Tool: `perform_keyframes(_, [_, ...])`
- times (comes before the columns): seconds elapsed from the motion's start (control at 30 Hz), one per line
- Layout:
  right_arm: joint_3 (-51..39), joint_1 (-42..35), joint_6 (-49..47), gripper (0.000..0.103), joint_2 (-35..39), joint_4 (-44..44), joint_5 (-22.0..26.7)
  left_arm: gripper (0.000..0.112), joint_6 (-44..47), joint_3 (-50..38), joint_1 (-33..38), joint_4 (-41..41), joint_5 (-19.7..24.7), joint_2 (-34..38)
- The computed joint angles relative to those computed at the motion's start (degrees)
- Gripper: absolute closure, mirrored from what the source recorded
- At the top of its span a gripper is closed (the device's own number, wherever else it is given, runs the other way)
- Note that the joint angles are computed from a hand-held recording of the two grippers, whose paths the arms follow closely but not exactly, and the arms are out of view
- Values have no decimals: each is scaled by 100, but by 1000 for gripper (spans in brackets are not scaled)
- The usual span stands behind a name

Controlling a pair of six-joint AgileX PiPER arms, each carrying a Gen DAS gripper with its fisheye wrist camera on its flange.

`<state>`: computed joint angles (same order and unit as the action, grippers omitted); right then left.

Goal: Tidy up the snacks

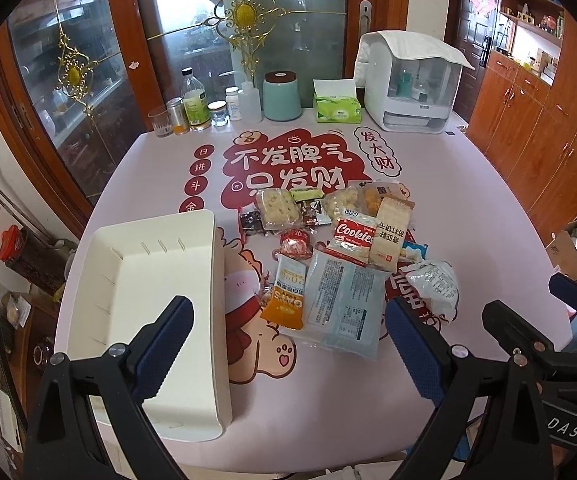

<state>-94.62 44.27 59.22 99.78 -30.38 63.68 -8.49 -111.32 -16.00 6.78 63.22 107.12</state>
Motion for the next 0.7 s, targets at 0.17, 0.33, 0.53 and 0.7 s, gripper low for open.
perform_keyframes(0.17, [-49, -10, -35, 3, 37, -4, 6, 17, 4, -6, 6, -10, -73, -19])
perform_keyframes(0.33, [-99, -34, -95, 3, 65, -47, -25, 17, 88, -51, 66, -152, -131, -15])
perform_keyframes(0.53, [-154, -76, -232, 5, 43, -121, -82, 17, 179, -101, 112, -321, -202, 3])
perform_keyframes(0.7, [-175, -86, -262, 9, 12, -219, -125, 17, 154, -135, 32, -217, -325, -17])
